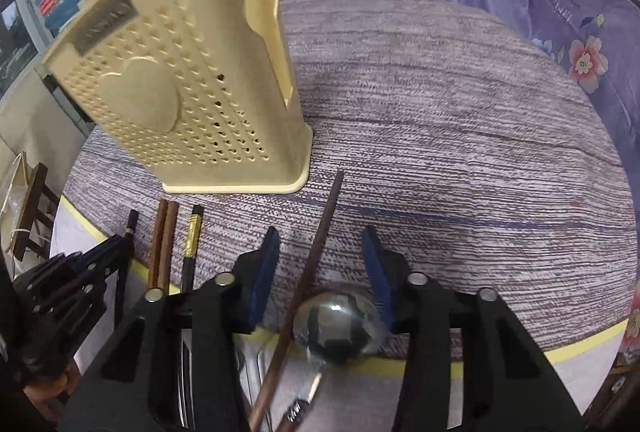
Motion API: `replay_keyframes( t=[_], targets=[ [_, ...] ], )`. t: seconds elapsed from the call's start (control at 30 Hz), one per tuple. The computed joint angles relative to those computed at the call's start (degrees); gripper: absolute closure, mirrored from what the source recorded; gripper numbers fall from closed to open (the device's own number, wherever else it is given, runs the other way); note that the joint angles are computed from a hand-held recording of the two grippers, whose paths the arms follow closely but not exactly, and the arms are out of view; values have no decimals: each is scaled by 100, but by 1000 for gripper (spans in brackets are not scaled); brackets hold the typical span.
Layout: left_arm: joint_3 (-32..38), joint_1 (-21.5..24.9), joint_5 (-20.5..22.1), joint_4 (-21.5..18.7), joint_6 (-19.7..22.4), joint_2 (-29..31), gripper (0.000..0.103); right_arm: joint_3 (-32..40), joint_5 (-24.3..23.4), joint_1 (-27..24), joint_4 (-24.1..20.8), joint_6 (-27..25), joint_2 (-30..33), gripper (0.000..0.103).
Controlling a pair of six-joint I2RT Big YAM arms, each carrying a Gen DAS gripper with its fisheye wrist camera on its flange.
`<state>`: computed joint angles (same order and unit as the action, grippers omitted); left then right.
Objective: Organize utensils
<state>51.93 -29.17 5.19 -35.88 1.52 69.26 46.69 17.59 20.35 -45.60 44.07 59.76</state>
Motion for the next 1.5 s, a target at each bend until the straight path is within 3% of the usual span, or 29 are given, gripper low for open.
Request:
replay_keyframes(
  t=[0.53, 0.67, 0.77, 0.97, 1.17, 1.5],
  targets=[
    [85, -61, -87, 16, 57, 107, 92, 452, 163, -325, -175, -31, 695, 86],
    [96, -84, -107, 21, 41, 118, 93, 408, 88, -449, -48, -32, 672, 94],
    [101, -101, -112, 22, 10, 121, 93, 317, -5, -522, 85, 10, 595, 95],
    [147, -108, -51, 11, -61, 150, 94, 43, -410, -642, 511, 168, 314, 95],
    [130, 67, 286, 71, -71, 26, 94, -233, -798, -737, 955, 224, -243, 96],
    [140, 496, 1106, 86, -65, -698, 95, -255, -175, -60, 1018, -411, -1487, 96]
  ],
)
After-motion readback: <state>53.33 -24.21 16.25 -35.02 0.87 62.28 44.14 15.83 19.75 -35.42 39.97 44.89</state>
